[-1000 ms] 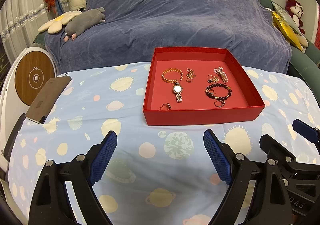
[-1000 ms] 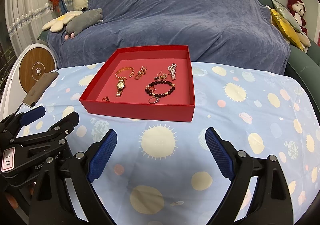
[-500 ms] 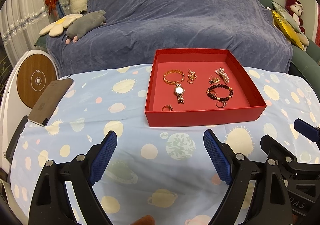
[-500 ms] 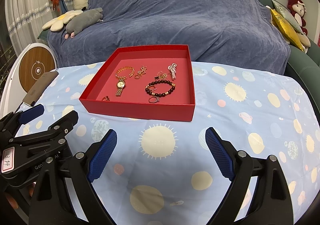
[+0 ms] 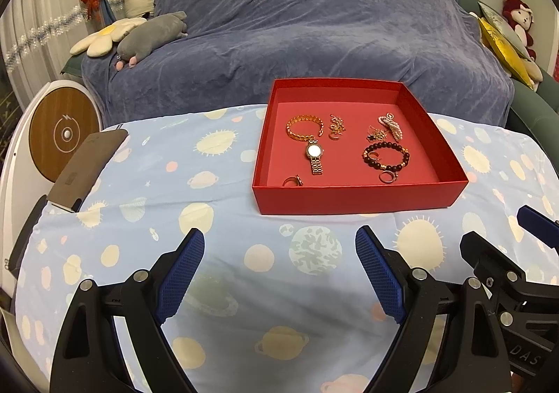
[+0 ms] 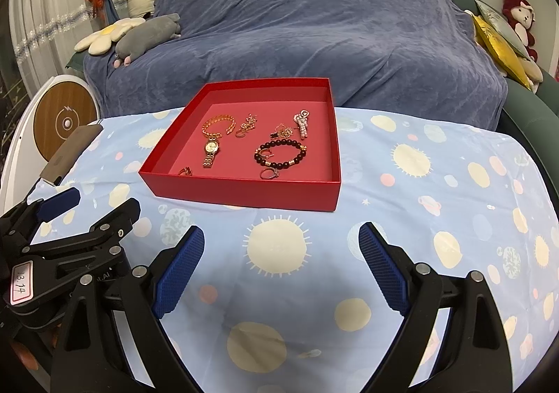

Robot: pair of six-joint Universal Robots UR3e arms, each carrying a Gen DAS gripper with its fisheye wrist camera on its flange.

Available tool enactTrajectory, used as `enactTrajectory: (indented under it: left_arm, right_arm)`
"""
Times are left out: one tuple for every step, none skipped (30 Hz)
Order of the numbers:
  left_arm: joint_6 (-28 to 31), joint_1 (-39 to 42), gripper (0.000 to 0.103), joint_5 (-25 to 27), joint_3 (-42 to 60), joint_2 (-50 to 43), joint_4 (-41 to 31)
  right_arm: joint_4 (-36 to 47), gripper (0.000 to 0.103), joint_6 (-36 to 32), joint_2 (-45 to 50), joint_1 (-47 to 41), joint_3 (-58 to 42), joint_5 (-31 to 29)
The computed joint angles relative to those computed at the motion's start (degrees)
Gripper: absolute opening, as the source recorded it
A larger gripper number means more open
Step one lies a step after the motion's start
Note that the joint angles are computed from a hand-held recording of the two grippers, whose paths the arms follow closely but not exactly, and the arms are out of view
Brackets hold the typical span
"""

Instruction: Organize jewelry

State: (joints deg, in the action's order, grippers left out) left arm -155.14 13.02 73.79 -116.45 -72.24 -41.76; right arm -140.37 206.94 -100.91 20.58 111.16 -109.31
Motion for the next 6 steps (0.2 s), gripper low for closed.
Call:
enactTrajectory:
  left_arm:
    - [0.0,-0.1,0.086,0.0,0.0,-0.1,0.2]
    - [0.0,-0.2,0.086,0.2,-0.1,-0.1,0.5]
    - [-0.1,-0.5,0.086,0.5,0.1,-0.4,0.8]
    - [0.0,-0.5,0.086,0.5,0.1,-0.5,0.9]
    - [0.0,-0.5,0.086,0.4,0.2,-0.6,0.6]
    - [0.0,-0.4,0.086,0.2,0.4,-0.6,0.1]
  right_arm:
    - [0.0,0.088,0.0,0.0,0.0,0.0,0.1]
    - [0.0,0.088,0.0,-0.1,0.0,0.1,0.0]
    - [0.0,0.088,-0.1,-0.1,0.0,0.0,0.0]
    - [0.1,0.088,-0.2,-0.2,-0.2,0.1,0.1]
    - [0.1,0.088,-0.2,-0.2,-0.2,0.1,0.1]
    - [0.1,0.088,-0.1,-0.3,-0.2,0.2,0.1]
